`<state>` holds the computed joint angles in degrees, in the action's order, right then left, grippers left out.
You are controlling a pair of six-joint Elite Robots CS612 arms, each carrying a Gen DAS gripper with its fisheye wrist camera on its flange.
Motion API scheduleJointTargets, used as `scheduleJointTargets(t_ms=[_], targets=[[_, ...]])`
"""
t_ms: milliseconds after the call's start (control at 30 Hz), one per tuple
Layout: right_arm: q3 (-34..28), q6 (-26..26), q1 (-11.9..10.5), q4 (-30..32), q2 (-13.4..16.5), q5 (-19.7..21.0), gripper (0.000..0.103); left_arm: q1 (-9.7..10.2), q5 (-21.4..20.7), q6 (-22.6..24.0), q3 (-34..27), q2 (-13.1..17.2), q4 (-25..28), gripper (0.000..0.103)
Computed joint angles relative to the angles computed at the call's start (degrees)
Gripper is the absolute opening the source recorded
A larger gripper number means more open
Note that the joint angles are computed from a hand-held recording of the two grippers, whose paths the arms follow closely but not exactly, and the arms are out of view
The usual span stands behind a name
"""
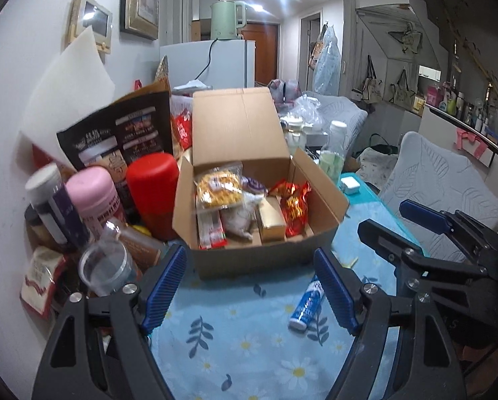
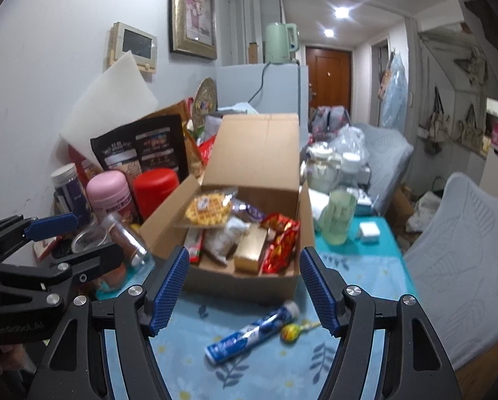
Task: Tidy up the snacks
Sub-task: 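Withdraw both tools from the box back toward the table, then grasp the blue vitamin tube with the left tool while the right tool grasps the yellow lollipop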
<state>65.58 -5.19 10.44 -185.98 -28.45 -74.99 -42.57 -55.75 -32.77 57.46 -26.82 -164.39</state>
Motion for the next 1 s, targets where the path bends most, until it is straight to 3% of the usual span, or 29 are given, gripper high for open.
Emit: scheduleJointTargets(t_ms=[300,433,800,1000], targets=[[2.36,-0.9,-0.22,1.8,0.96,-2.05,0.069,-0.07,-1.53,-3.38,0.14,1.16,4.69,0.079],[3.22,-1.11,-0.45,4.19,1.17,-2.54,0.069,0.13,-4.89,-3.32,-0.26,2.22,5.4,0.079],[1.71,-0.04,-1.39,10.3,3.09,-3.09,0.069,1.18,-13.62,-3.2,-5.91,6.11,11.58,0.079],[-1.02,-0.3,-1.57,12.88,4.55,-4.59,0.059,1.73,-15.91,-2.32,-11.56,9.09,14.99,0.079]])
